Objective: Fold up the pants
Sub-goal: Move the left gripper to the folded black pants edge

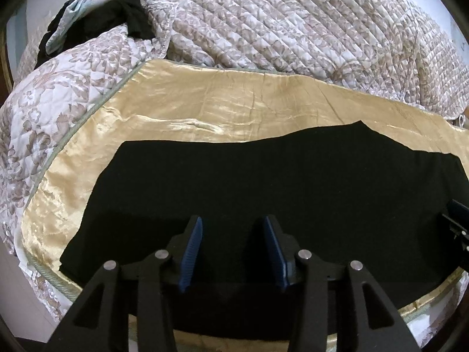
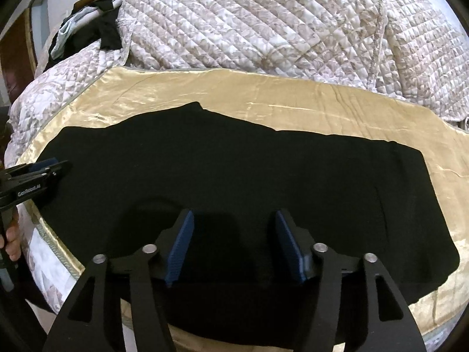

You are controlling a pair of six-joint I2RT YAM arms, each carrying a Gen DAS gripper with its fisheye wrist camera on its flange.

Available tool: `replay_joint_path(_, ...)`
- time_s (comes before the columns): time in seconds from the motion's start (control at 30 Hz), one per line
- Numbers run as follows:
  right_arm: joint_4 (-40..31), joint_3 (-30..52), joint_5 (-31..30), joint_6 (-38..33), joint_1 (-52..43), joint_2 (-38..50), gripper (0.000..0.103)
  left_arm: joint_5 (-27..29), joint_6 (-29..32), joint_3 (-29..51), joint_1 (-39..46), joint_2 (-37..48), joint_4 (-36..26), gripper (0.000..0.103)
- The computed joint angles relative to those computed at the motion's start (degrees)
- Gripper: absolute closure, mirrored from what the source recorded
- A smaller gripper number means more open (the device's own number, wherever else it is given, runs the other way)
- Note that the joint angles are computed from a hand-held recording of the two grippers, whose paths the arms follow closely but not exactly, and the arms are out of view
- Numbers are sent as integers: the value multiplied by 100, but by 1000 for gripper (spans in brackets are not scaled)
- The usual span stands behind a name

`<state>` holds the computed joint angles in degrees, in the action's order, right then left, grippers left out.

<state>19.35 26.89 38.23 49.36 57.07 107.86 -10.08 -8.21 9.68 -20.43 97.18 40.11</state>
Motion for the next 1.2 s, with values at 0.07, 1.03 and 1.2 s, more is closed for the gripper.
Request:
replay_joint_path(0.07,-213,55,34,24,57,-61,41,76,11,-123,205,-82,94,56)
replay_joint_path(1.03,169,-276,-106,141,45,-317,41,849,741,178,3104,658,472,33)
replay_joint_path(1.2,173,-263,-112,130,42,-308,41,954,867,146,2904,596,398,51)
